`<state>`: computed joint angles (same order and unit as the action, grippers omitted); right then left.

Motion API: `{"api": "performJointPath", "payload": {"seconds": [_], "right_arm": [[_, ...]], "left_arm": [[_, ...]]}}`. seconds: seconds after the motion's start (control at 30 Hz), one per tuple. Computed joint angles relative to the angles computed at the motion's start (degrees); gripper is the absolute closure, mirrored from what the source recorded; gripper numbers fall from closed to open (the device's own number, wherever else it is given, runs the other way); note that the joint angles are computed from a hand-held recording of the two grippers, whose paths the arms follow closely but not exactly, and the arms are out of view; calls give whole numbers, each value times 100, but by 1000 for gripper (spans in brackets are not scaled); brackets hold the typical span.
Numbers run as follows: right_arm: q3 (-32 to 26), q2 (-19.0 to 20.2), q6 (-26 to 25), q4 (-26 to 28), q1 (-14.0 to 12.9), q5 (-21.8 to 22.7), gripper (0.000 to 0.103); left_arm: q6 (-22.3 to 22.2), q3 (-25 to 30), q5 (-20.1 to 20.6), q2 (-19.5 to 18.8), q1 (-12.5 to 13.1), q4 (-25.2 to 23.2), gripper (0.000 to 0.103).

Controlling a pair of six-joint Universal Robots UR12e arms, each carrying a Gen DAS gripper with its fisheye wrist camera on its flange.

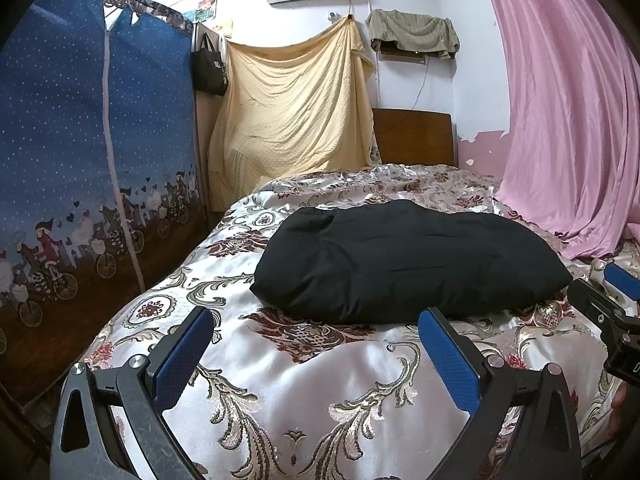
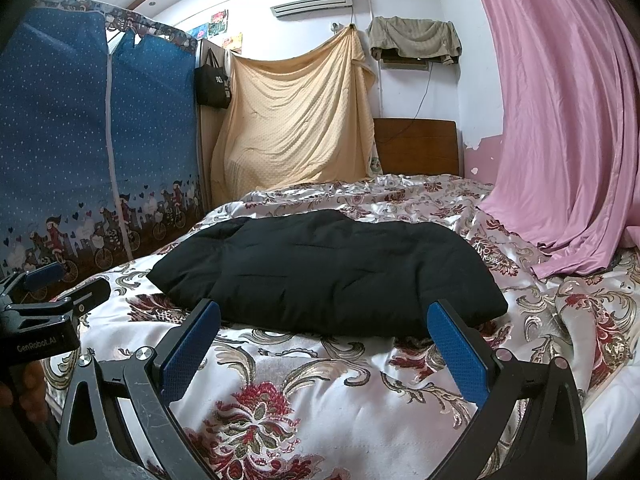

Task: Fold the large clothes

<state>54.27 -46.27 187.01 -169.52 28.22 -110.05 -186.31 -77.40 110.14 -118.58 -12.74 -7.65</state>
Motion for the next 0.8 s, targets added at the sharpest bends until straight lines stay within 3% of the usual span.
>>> {"api": "performJointPath", "payload": {"seconds": [0.8], "right_arm": [[6,0,7,21,6,5,1]], "left_arm": [[1,-14,-80,6,41,-33,0]]}}
